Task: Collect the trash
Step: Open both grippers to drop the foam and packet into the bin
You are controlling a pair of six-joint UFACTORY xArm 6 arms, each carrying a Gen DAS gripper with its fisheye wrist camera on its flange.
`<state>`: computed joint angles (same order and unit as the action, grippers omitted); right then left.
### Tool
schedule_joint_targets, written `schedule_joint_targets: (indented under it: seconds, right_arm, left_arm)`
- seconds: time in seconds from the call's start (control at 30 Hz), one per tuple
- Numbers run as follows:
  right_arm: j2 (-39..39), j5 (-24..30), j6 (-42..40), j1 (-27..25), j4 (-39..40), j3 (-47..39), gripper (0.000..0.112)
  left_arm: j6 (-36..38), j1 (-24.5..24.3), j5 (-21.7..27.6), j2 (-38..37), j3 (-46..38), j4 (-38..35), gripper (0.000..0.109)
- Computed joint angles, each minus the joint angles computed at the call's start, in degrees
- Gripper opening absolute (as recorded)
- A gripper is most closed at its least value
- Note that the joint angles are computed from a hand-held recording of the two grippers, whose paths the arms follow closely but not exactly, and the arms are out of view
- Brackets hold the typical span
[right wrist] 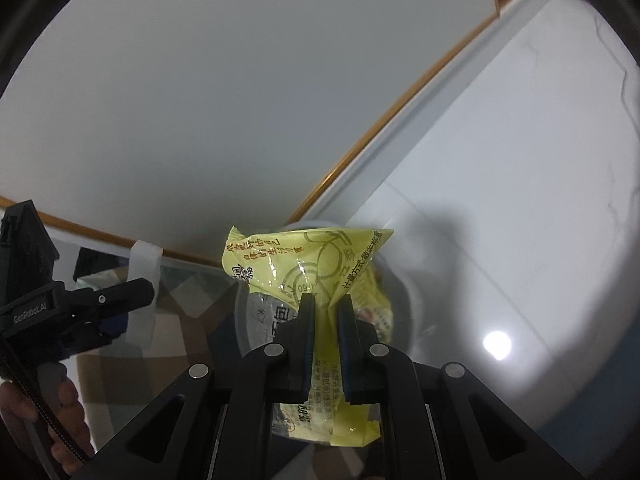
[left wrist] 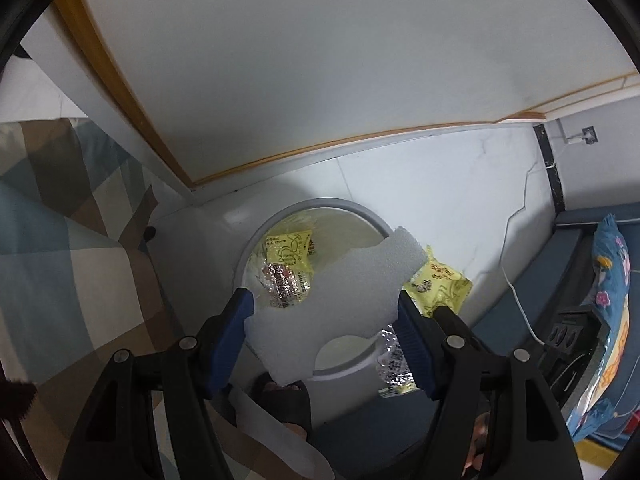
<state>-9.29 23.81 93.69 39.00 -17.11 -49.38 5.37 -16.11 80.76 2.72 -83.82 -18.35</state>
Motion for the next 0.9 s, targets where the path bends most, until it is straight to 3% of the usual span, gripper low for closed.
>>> schedule_joint_targets:
  seconds: [0.17,0.37,0.67,0.9]
  right_arm:
    - [3.1,-3.1,-0.7,-0.3,2.3,0.2,0.021]
    - [4.0,-5.1,0.2,-0.2,2.4,1.1,0.022]
    - [-0.9,0.0,7.1,0.4,-5.3,2.7,0.039]
    - [-4.2,2.9,8.4,1.2,-7.4,3.6,0.043]
  left_arm:
    - [0.3,0.2,0.7,0.7,-0.7,0.3,0.067]
    - [-0.9,0.0,1.6,3.2,-3.0,0.6,0.067]
    - [-1.4,-1.0,4.6,5.5,-4.6,-1.5,0.067]
    - [-1.3,-1.6,6.5,6.6,-5.1,-1.3,0.068]
